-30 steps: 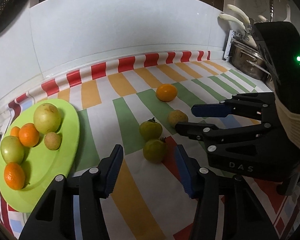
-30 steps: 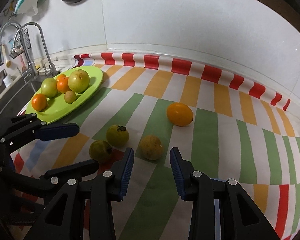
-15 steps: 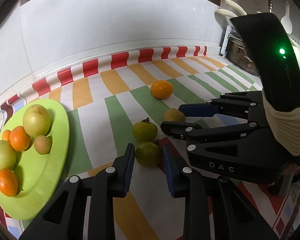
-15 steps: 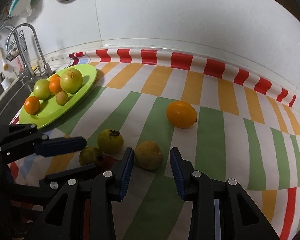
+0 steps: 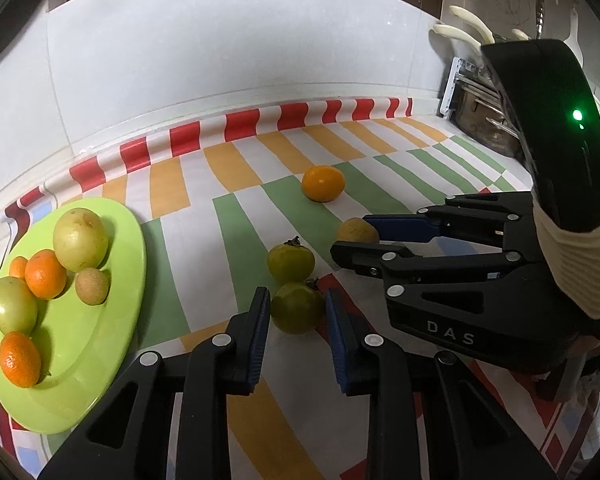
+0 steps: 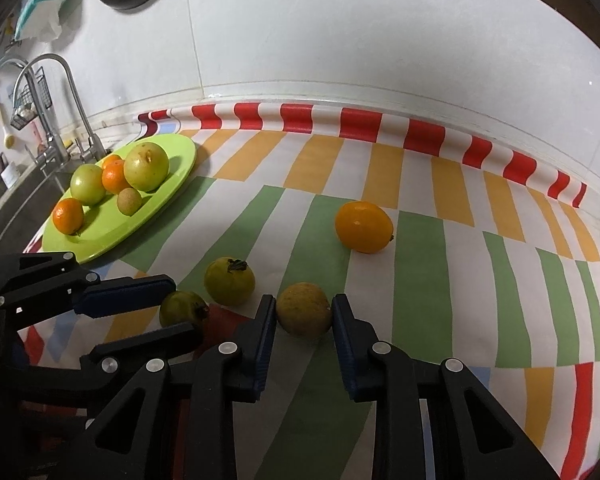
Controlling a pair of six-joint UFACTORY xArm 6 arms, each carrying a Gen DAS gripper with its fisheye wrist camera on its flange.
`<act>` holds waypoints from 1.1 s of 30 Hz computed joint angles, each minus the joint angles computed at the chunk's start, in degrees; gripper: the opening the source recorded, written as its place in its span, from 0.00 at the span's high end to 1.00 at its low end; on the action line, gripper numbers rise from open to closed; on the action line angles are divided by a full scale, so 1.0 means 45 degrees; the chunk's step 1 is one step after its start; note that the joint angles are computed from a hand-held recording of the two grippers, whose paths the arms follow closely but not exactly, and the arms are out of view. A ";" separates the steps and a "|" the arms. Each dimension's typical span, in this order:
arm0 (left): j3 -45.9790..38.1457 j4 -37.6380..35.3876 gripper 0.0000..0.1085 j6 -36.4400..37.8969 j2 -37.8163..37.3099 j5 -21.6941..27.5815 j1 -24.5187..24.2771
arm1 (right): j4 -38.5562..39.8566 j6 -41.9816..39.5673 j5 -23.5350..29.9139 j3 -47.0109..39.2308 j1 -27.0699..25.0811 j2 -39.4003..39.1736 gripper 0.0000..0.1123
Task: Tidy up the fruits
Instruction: 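Close the left tool on a green tomato-like fruit while the right tool grasps a brown round fruit, then carry the green fruit in the left tool while the right tool carries the brown fruit to the plate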
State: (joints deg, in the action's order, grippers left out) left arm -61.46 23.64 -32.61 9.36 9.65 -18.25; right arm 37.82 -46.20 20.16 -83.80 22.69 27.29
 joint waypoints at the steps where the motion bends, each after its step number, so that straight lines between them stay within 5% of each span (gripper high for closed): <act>1: 0.0064 0.0203 0.74 -0.0203 -0.0086 -0.0014 0.0012 | 0.0063 -0.0002 -0.0062 0.0111 0.0011 -0.0102 0.74; 33: 0.2854 0.6635 0.74 -0.7147 -0.4580 0.0839 0.0382 | 0.2937 -0.1665 -0.1471 0.3440 0.1186 -0.3867 0.74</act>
